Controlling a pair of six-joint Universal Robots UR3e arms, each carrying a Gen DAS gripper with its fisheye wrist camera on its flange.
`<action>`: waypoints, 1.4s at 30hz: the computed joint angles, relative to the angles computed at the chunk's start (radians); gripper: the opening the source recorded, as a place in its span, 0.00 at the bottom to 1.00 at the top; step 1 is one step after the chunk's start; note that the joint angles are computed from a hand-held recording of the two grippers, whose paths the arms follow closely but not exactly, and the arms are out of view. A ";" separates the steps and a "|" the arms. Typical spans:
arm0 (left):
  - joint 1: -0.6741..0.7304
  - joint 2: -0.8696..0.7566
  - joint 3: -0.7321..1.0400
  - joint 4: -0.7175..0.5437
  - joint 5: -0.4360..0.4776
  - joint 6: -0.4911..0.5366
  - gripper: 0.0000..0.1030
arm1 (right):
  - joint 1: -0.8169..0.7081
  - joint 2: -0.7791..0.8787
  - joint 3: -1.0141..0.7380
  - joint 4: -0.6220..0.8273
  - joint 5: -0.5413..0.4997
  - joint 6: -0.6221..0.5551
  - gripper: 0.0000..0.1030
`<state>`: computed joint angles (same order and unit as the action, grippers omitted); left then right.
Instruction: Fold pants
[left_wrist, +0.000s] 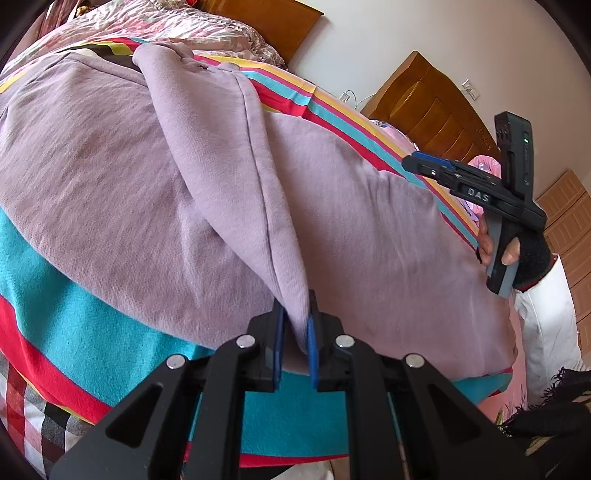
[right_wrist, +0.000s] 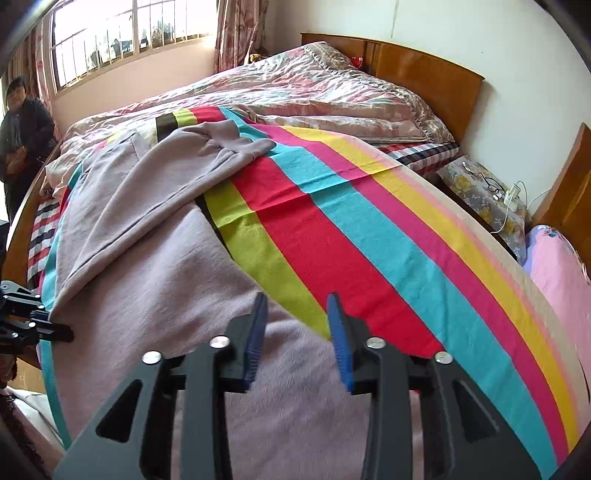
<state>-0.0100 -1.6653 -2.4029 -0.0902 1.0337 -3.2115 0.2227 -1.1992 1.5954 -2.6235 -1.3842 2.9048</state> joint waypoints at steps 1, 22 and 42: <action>0.001 -0.001 0.001 -0.001 -0.002 0.004 0.12 | -0.017 -0.051 0.058 0.022 0.048 -0.007 0.64; -0.076 -0.020 0.056 -0.007 0.098 -0.021 0.12 | -0.500 -0.886 0.834 0.132 -0.022 0.139 0.60; 0.382 0.413 -0.109 -0.243 -0.036 0.097 0.74 | 0.199 -0.099 0.135 -0.148 0.046 0.210 0.63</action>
<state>0.3719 -1.2524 -2.5120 -0.3335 0.9979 -3.1149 0.4212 -1.2980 1.7300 -2.7711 -1.3378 3.1148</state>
